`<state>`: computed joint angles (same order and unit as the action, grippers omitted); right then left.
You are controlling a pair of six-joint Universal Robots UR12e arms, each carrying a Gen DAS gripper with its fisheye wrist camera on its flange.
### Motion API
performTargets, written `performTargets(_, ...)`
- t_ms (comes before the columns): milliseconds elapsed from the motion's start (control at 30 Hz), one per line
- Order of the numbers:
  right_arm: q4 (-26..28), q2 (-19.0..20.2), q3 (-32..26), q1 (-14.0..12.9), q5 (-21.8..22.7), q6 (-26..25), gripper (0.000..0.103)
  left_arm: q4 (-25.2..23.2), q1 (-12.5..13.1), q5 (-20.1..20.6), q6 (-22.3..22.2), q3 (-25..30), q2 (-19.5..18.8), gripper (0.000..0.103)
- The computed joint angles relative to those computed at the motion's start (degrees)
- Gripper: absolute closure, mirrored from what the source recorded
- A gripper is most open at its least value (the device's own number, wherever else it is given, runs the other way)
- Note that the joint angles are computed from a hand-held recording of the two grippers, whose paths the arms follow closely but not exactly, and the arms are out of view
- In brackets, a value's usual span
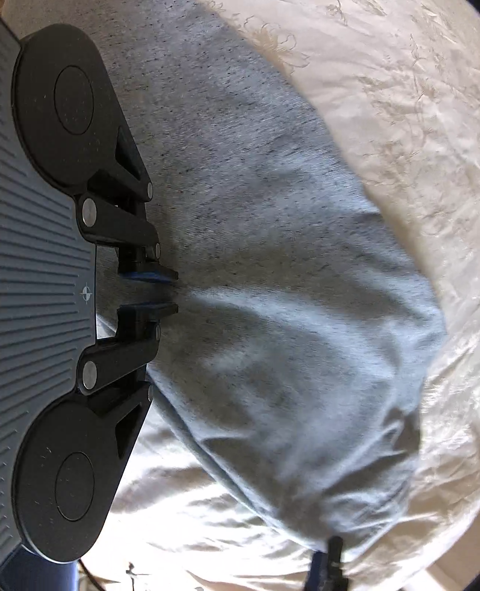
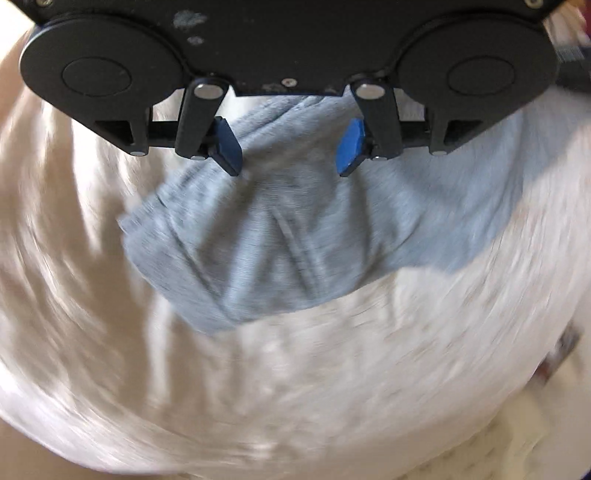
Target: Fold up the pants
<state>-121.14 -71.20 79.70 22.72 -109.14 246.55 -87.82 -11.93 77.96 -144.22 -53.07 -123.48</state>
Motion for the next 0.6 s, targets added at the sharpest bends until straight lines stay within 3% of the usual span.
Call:
performTargets(133,2.72,-0.06,0.27,-0.27,-0.07,6.36,0.049,0.11,-0.07,0.19,1.39,-0.94,0.52,0.092)
performTargets(267,1.29,-0.28,1.55,-0.75,0.71,11.35,0.052,0.54,0.46,0.18,1.77,-1.74,1.22,0.092)
performTargets(333,0.52,-0.28,1.62,-1.06,1.54,11.08,0.061,0.41,0.59,-0.12,1.56,-1.68,1.29,0.092)
performTargets(400,0.60,-0.11,0.92,-1.28,2.20,9.60,0.088,0.38,0.71,-0.61,1.75,-1.61,1.44,0.092)
performTargets(433,0.04,0.01,0.73,-1.36,2.58,8.69,0.095,0.08,0.93,-1.08,2.12,-1.19,1.35,0.092)
performTargets(600,4.96,-0.09,-1.30,-1.49,-0.05,3.22,0.098,-0.75,1.10,-5.75,3.43,0.08,1.31,0.092)
